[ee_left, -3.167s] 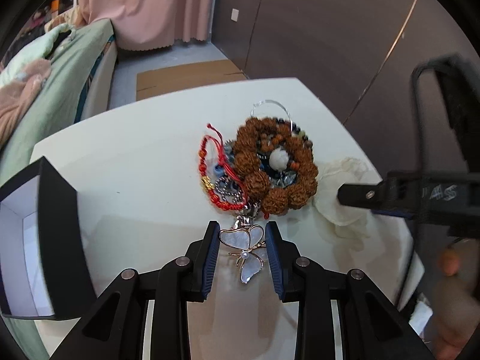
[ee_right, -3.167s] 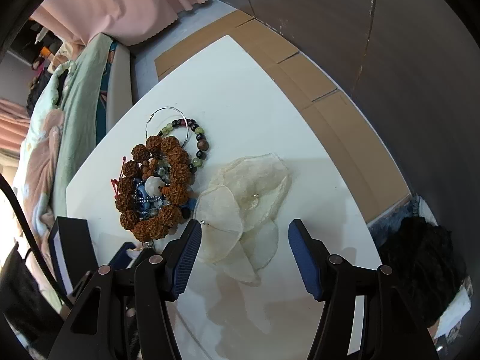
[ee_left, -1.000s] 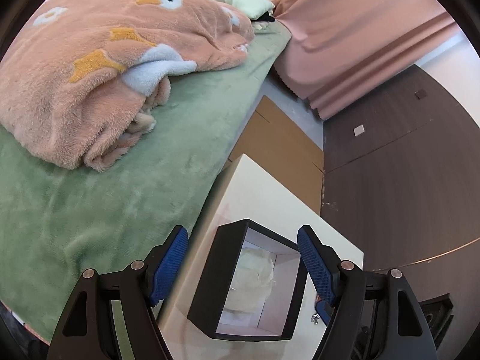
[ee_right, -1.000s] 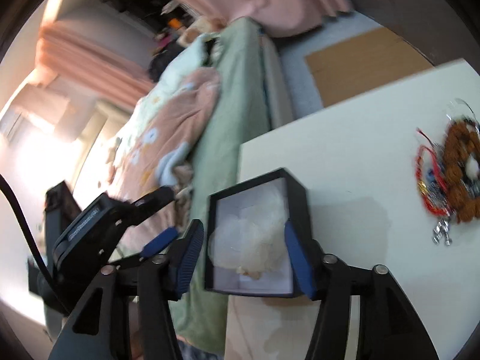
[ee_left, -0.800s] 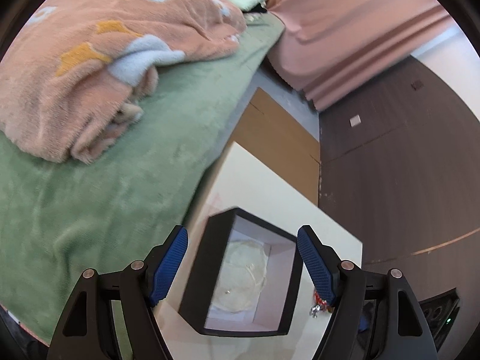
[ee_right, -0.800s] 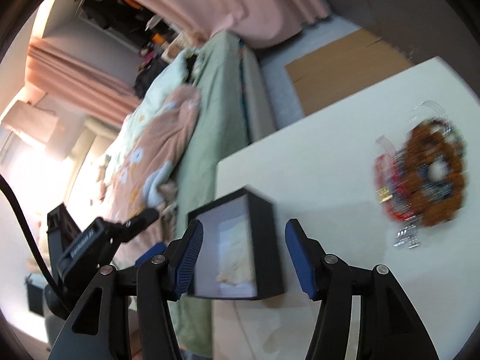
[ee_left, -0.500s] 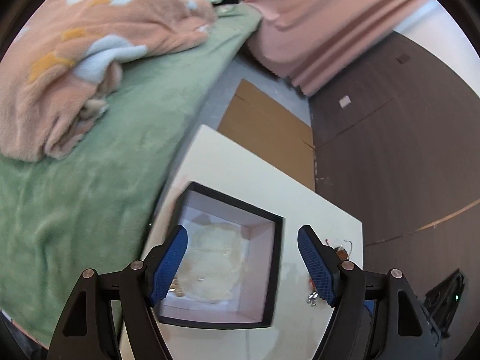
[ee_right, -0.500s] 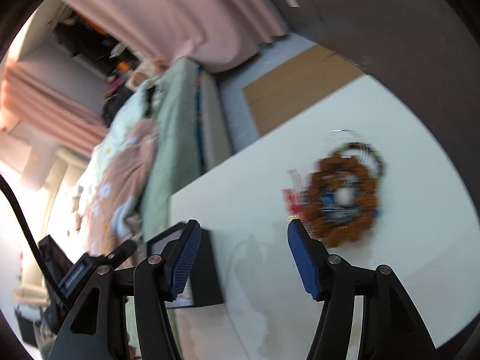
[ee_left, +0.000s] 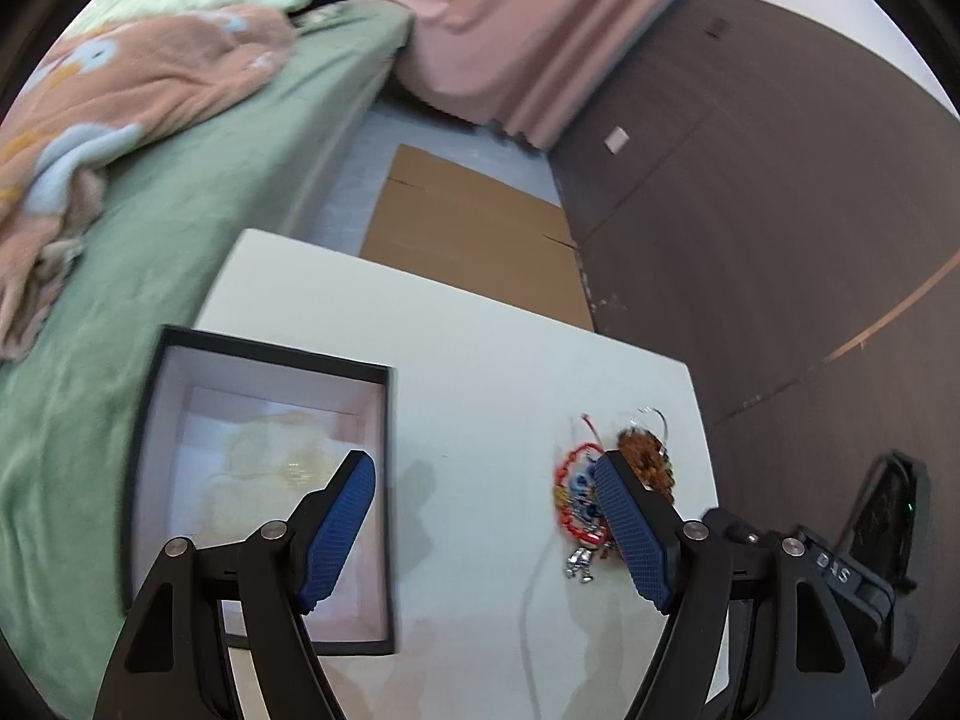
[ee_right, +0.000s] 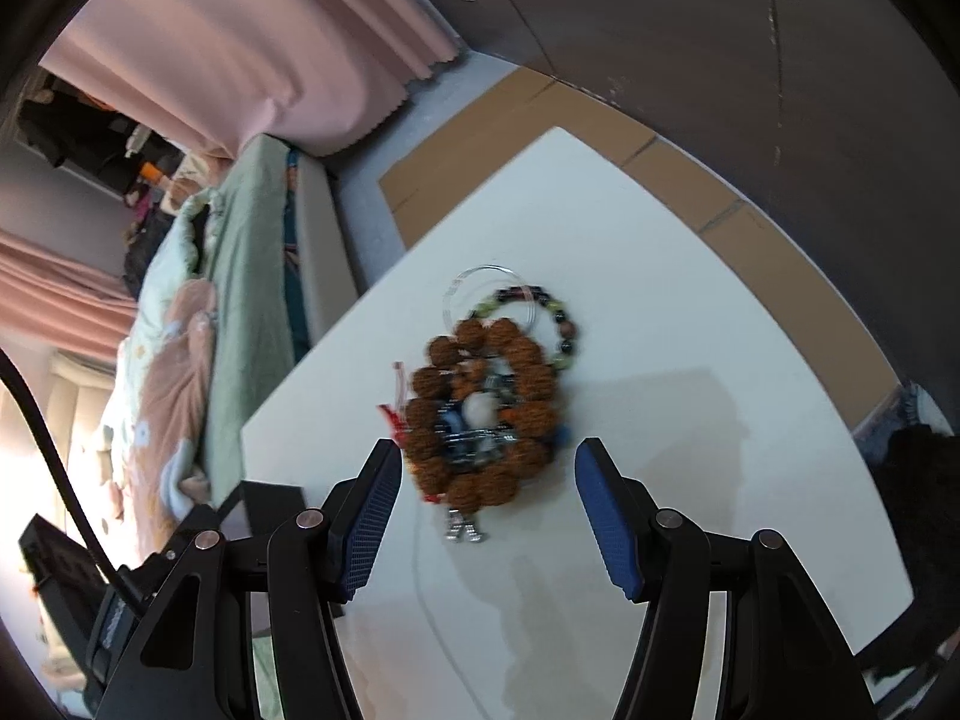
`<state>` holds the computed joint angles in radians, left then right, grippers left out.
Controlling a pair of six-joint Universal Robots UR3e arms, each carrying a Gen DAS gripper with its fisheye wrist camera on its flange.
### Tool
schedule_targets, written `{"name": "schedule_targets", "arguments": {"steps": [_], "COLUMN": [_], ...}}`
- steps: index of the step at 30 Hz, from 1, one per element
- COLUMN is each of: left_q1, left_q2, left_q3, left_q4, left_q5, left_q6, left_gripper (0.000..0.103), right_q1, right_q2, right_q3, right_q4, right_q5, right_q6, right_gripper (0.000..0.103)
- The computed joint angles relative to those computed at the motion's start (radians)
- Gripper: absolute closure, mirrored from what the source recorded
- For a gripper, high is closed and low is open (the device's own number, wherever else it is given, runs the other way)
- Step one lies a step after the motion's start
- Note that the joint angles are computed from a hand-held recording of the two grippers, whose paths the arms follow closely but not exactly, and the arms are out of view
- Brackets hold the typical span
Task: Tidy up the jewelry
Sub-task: 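Move both tools back over the jewelry pile, then grasp the red string bracelet with left tool while right tool grasps the brown bead bracelet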
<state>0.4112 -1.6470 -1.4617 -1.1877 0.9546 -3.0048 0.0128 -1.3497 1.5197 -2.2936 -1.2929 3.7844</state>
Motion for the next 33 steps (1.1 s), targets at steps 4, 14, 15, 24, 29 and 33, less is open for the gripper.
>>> {"name": "schedule_targets", "arguments": {"steps": [4, 14, 15, 24, 29, 33], "left_q1": [-0.044, -0.141, -0.144, -0.183, -0.200, -0.196], "left_q2": [-0.022, -0.152, -0.166, -0.269, -0.317, -0.350], "left_q3": [-0.015, 0.057, 0.066, 0.142, 0.181, 0.187], "left_q4": [0.059, 0.040, 0.036, 0.039, 0.035, 0.030], "left_q5": [-0.021, -0.059, -0.063, -0.057, -0.059, -0.110], "left_q6": [0.019, 0.010, 0.008, -0.011, -0.027, -0.030], "left_gripper": [0.029, 0.065, 0.066, 0.068, 0.074, 0.085], "right_q1": [-0.026, -0.036, -0.039, -0.053, -0.057, -0.051], "right_q2": [0.010, 0.042, 0.045, 0.082, 0.097, 0.113], "right_q3": [0.009, -0.034, -0.040, -0.085, -0.102, -0.121], "right_q4": [0.018, 0.068, 0.074, 0.108, 0.121, 0.138], "right_q5": [0.016, 0.019, 0.019, 0.026, 0.040, 0.046], "right_q6": [-0.006, -0.015, -0.018, -0.012, -0.016, -0.014], "right_gripper": [0.042, 0.042, 0.042, 0.042, 0.042, 0.042]}}
